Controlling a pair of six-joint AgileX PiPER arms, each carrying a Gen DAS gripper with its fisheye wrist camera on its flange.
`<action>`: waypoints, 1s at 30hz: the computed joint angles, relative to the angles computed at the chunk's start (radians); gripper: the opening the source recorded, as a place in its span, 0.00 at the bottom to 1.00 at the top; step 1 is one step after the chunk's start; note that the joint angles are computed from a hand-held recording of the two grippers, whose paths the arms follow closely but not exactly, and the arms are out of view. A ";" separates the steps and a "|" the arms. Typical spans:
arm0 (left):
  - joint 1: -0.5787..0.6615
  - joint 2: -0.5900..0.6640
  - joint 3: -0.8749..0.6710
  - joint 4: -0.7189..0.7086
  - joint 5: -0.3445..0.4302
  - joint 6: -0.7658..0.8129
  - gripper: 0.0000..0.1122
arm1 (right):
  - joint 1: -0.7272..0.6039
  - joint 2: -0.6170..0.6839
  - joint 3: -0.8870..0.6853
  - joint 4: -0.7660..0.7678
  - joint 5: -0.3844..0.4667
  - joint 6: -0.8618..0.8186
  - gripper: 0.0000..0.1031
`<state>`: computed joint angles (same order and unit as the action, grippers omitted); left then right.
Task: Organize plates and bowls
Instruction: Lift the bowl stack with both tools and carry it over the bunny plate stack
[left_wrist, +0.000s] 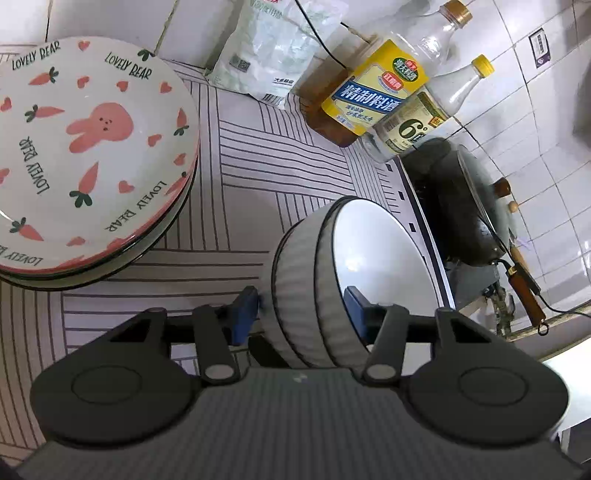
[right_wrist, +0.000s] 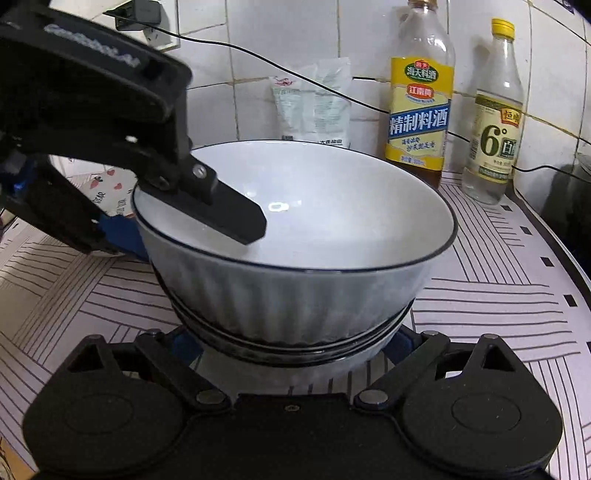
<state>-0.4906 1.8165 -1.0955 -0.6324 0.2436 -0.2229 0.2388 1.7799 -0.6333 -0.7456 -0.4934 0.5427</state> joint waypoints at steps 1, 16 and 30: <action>0.001 0.001 0.003 -0.016 -0.006 0.019 0.43 | -0.005 0.006 -0.005 -0.013 -0.007 0.007 0.95; -0.033 0.040 -0.034 0.223 -0.008 -0.201 0.38 | -0.033 0.037 -0.010 -0.058 -0.071 0.009 0.96; -0.041 -0.108 0.075 0.240 0.019 -0.198 0.38 | 0.012 -0.089 0.165 0.136 -0.163 -0.171 0.96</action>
<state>-0.5317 1.7088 -1.0209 -0.3929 0.2626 -0.4207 0.2510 1.6912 -0.4684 -0.6094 -0.6564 0.3721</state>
